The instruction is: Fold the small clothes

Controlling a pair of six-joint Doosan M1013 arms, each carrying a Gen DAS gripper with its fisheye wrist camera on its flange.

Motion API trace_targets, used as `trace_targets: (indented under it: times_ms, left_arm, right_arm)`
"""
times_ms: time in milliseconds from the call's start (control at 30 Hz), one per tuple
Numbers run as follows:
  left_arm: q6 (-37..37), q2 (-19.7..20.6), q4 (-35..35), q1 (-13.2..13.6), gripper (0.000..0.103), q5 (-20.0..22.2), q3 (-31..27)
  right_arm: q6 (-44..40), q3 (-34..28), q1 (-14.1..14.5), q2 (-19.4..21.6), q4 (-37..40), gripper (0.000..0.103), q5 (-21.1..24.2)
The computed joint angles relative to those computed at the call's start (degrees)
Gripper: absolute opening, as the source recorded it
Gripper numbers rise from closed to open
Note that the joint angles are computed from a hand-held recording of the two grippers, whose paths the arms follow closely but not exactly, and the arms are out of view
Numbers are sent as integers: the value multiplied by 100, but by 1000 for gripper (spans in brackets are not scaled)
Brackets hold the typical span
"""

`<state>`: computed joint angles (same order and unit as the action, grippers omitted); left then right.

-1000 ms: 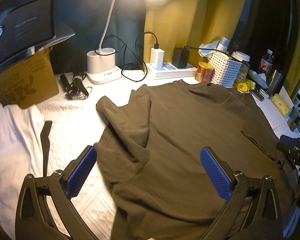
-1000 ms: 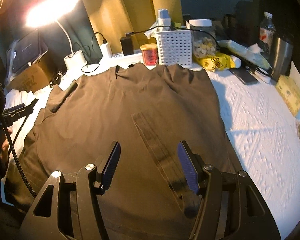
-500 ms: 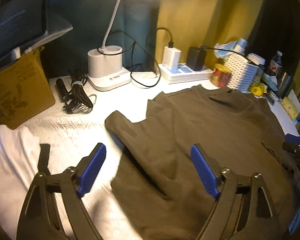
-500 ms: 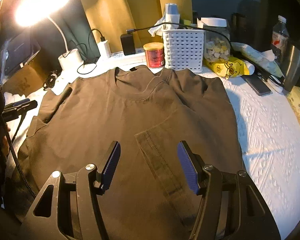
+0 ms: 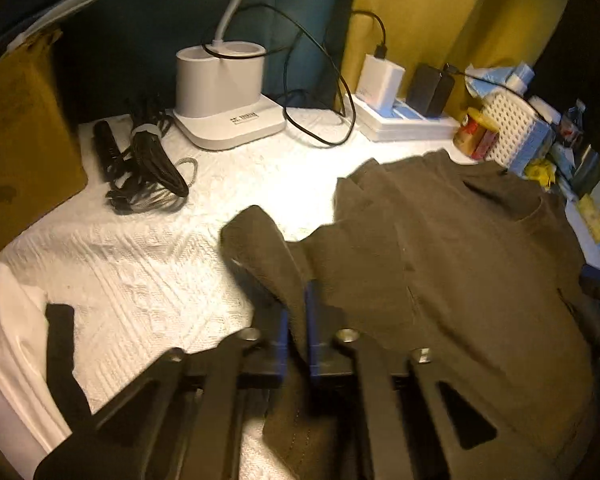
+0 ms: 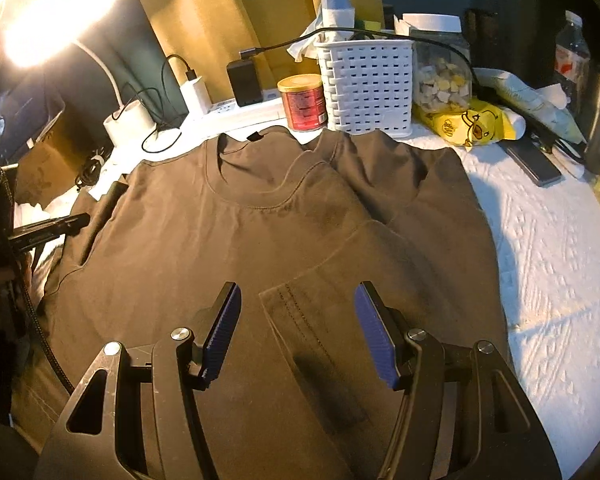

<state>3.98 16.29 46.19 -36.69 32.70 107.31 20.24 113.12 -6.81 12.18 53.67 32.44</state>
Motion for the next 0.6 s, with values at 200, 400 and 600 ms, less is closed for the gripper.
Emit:
trace_targets:
  times_ms: [200,400,600]
  left_arm:
    - [-933,-134,977,-306,2,681,18]
    - [-795,-176,1236,-494,2,673,-169]
    - [229,133,620,-515,2,283,-584]
  right_arm:
    - [-264,34,-88,-38,285,63,88]
    - [-683,127,-281,-133,709,63,198]
    - [-1062,254,-562,-232,1105,63,304]
